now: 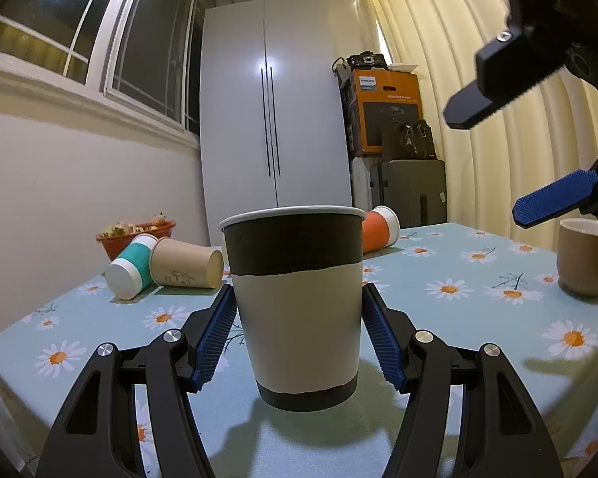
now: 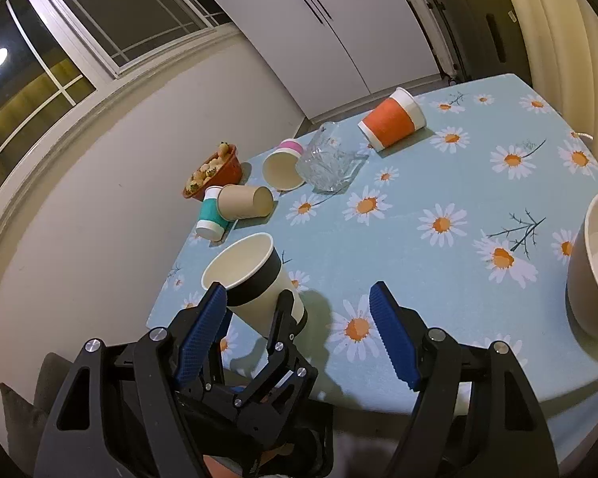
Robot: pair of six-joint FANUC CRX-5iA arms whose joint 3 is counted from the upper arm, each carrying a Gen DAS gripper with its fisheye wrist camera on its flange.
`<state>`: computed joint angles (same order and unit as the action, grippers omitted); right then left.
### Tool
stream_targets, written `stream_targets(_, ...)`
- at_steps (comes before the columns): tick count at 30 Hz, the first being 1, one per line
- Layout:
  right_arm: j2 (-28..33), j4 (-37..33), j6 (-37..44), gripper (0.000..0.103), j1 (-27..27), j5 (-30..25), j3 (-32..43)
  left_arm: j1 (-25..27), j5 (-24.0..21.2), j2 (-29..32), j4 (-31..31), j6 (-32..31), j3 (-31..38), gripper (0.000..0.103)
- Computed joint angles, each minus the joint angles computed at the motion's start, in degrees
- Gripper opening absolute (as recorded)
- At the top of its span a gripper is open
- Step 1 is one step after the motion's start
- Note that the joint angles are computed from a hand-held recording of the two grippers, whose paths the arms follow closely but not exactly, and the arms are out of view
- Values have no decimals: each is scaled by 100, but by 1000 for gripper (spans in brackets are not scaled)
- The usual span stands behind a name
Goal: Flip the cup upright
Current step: 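Lower the black-and-white cup upright onto the table and open the left gripper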
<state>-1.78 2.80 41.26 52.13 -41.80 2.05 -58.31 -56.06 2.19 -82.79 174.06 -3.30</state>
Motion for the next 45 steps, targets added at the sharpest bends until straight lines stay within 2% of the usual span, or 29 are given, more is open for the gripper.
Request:
stream_targets(16,33,-122,87,74,36,-4,6,10,44,-76,95,39,-103,63)
stream_targets(23,25,-192,150,74,45,-3,6,195,198,-70,491,-151,-85,63)
stream_targets(24,17,-164,140,74,56,13,-6,214,195,-64,526,-152,-70,64)
stream_targets(26,9,-150,131,74,69,26,-20,197,157,-67,486,-74,-79,80)
stream_targets(29,1,-166,141,74,74,25,-24,190,129,-96,469,46,-80,91)
stream_targets(34,-87,-71,55,74,94,164,-135,233,256,-208,565,28,-49,97)
stream_targets(39,-237,159,-84,74,149,417,-338,236,445,-505,746,-128,-104,97)
stream_targets(44,-454,583,-362,74,225,775,-647,446,824,-1002,1315,-736,-196,97)
stream_targets(45,-514,766,-499,74,255,863,-751,582,991,-1181,1588,-967,-239,97)
